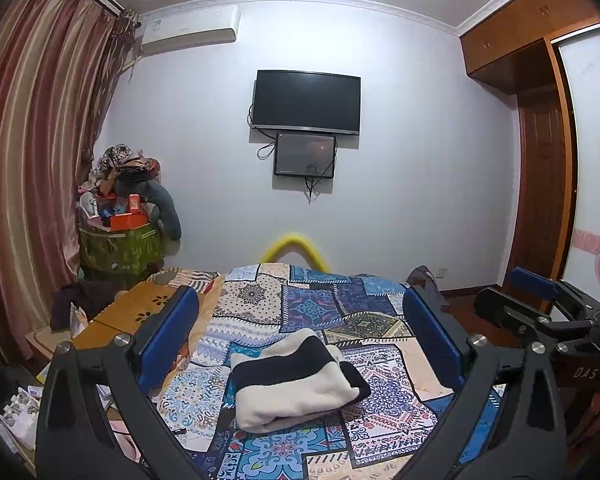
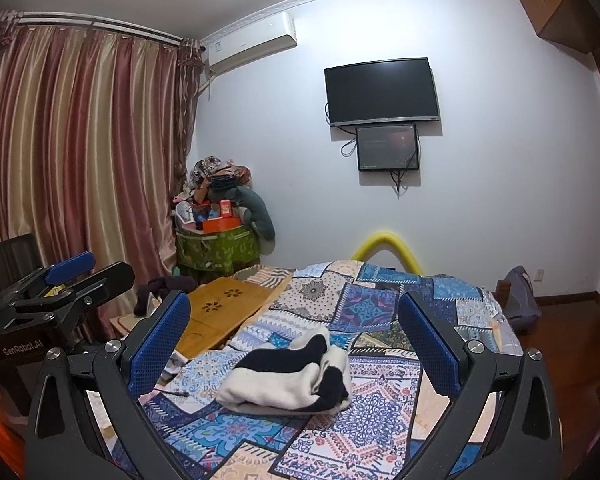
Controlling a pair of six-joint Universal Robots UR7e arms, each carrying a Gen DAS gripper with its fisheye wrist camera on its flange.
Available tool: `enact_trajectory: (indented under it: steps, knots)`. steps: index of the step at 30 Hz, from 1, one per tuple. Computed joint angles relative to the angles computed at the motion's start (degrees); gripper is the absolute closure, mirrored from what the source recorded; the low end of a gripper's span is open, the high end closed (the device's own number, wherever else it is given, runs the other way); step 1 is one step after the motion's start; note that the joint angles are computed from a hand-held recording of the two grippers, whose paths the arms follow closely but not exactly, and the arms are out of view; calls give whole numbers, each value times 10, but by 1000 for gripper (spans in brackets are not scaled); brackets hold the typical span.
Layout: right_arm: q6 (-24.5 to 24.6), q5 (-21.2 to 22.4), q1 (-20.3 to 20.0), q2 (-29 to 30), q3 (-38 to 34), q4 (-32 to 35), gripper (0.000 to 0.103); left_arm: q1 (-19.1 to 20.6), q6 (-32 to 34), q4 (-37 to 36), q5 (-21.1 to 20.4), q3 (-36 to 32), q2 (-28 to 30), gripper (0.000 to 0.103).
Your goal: Fold small clothes
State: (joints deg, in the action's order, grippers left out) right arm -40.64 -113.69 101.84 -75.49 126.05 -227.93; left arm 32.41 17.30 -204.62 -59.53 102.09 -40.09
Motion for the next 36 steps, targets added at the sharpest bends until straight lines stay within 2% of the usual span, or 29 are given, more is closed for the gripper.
enact_trajectory:
  steps: [7,16,36]
  knots:
    - [3,-2,1,1,-1,-1,0,0,1,0,-1,0,1,0]
    - [4,-5,3,5,-2,-6,0,6,-15,21,-24,-3,-3,0]
    - [7,-12,8,16,-8,-17,0,6,-9,31,-28,-4,-2,0]
